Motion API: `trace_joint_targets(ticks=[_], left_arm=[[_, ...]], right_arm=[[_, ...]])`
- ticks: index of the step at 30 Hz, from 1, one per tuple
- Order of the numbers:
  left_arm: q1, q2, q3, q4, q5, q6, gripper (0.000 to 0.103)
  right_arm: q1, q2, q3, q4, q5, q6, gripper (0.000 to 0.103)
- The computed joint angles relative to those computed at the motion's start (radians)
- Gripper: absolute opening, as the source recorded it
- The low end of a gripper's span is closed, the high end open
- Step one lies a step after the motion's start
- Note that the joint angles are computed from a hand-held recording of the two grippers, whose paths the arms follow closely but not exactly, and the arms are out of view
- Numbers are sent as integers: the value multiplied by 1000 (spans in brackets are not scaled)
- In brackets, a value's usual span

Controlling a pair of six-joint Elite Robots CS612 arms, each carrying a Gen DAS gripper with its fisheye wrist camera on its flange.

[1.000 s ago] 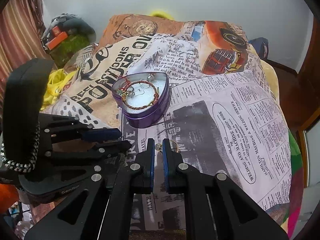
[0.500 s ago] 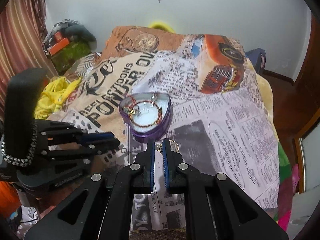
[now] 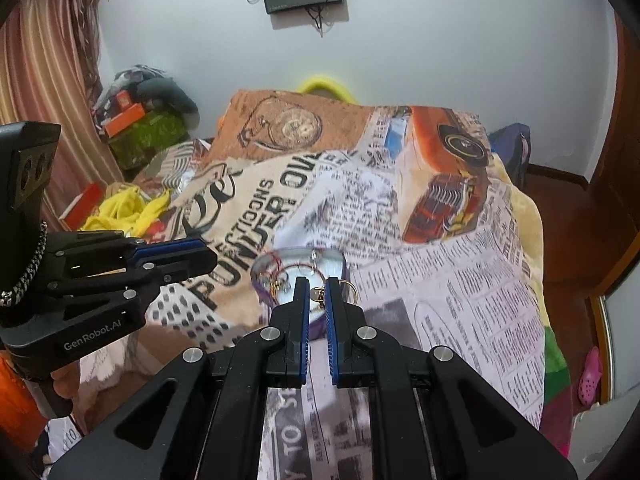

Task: Organize jewelry
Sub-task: 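Open the left gripper over the tin while the right gripper drops its gold ring in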

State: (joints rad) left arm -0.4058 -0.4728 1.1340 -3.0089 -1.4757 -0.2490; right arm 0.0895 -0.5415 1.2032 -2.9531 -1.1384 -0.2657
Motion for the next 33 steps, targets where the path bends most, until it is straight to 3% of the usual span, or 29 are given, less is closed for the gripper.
trace_joint_targets(ticks=[6, 24, 33], left_arm=[[12, 18, -34, -2, -9, -7, 9], [38, 109, -164, 143, -100, -32, 9], [42, 117, -175, 152, -117, -31, 9]], right_arm=[[11, 30, -54, 35, 5, -6, 7], [31, 100, -176, 250, -20, -71, 7], [38, 108, -185, 264, -47, -91, 7]])
